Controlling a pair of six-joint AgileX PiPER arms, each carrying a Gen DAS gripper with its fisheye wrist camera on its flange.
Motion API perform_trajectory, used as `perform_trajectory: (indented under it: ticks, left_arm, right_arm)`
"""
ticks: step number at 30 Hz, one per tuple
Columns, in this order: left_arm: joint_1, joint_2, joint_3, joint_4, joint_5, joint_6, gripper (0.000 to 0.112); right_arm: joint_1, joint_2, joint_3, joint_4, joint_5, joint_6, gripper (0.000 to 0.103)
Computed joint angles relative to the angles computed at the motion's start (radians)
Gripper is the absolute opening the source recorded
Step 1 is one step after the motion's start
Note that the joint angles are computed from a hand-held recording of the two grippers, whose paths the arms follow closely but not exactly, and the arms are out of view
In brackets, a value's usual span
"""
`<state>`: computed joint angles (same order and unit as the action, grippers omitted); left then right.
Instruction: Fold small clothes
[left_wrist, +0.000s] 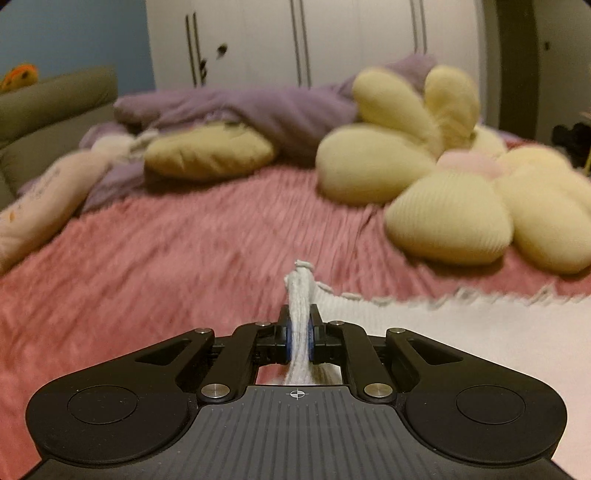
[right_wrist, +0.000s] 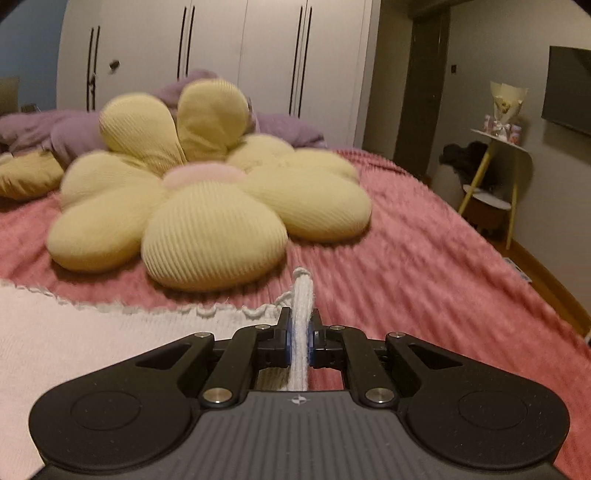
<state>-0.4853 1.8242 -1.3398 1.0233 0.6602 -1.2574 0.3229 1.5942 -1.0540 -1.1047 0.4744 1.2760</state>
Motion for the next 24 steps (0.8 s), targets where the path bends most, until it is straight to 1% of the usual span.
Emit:
perform_trajectory:
  ticks: [2, 4, 5, 6, 7, 8, 9, 11, 12, 13, 14, 15, 16, 17, 18, 19, 21, 23, 24]
  left_arm:
    - [0.005, 0.021, 0.027, 0.019, -0.016, -0.035, 0.011]
    - [-0.001, 0.036, 0.062, 0.090, -0.020, -0.116, 0.016]
    - [-0.005, 0.038, 0.079, 0.132, -0.018, -0.172, 0.024]
    - [-0.012, 0.047, 0.076, 0.151, 0.008, -0.203, 0.047]
    - [-0.024, 0.064, 0.059, 0.153, 0.062, -0.218, 0.072]
    - [-0.029, 0.080, 0.036, 0.140, 0.111, -0.218, 0.079]
    - [-0.023, 0.077, 0.023, 0.115, 0.121, -0.207, 0.081]
    - [0.002, 0.038, 0.042, 0.074, 0.081, -0.173, 0.084]
    - [0.006, 0.010, 0.059, 0.051, 0.075, -0.141, 0.087]
    - [0.010, -0.037, 0.095, 0.031, 0.063, -0.108, 0.090]
    - [0.014, -0.079, 0.133, 0.023, 0.042, -0.097, 0.092]
    - [0.023, -0.138, 0.189, 0.000, 0.005, -0.075, 0.095]
    - [0.037, -0.213, 0.254, -0.054, -0.042, -0.025, 0.096]
    - [0.053, -0.274, 0.304, -0.120, -0.081, 0.033, 0.096]
    - [0.064, -0.343, 0.361, -0.192, -0.108, 0.090, 0.097]
    - [0.076, -0.415, 0.420, -0.266, -0.133, 0.146, 0.097]
    - [0.093, -0.532, 0.507, -0.446, -0.164, 0.278, 0.097]
    - [0.111, -0.605, 0.569, -0.611, -0.202, 0.402, 0.097]
    - [0.107, -0.624, 0.588, -0.666, -0.200, 0.432, 0.096]
  right_arm:
    - [0.003, 0.023, 0.022, -0.072, -0.001, 0.069, 0.007]
    - [0.002, 0.043, 0.035, -0.098, -0.002, 0.113, 0.007]
    - [0.001, 0.048, 0.039, -0.113, -0.005, 0.135, 0.007]
    - [-0.002, 0.053, 0.044, -0.138, -0.009, 0.161, 0.009]
    - [-0.005, 0.060, 0.045, -0.151, -0.014, 0.172, 0.009]
    - [-0.006, 0.070, 0.038, -0.138, -0.008, 0.158, 0.010]
    - [-0.003, 0.079, 0.032, -0.136, -0.001, 0.151, 0.016]
    - [0.014, 0.095, 0.014, -0.134, 0.040, 0.133, 0.024]
    - [0.014, 0.102, 0.003, -0.124, 0.049, 0.122, 0.038]
    - [0.012, 0.103, -0.007, -0.107, 0.070, 0.115, 0.064]
    - [0.000, 0.097, -0.012, -0.080, 0.077, 0.107, 0.074]
    - [-0.029, 0.076, -0.006, -0.046, 0.051, 0.104, 0.081]
    - [-0.056, 0.044, 0.016, -0.048, 0.025, 0.141, 0.081]
    - [-0.066, 0.011, 0.042, -0.065, 0.025, 0.170, 0.081]
    - [-0.076, -0.033, 0.072, -0.056, 0.015, 0.159, 0.081]
    - [-0.091, -0.090, 0.112, -0.007, -0.020, 0.109, 0.081]
    - [-0.107, -0.237, 0.211, 0.170, -0.090, -0.064, 0.081]
    - [-0.091, -0.390, 0.307, 0.354, -0.107, -0.235, 0.081]
    - [-0.071, -0.487, 0.371, 0.443, -0.110, -0.314, 0.081]
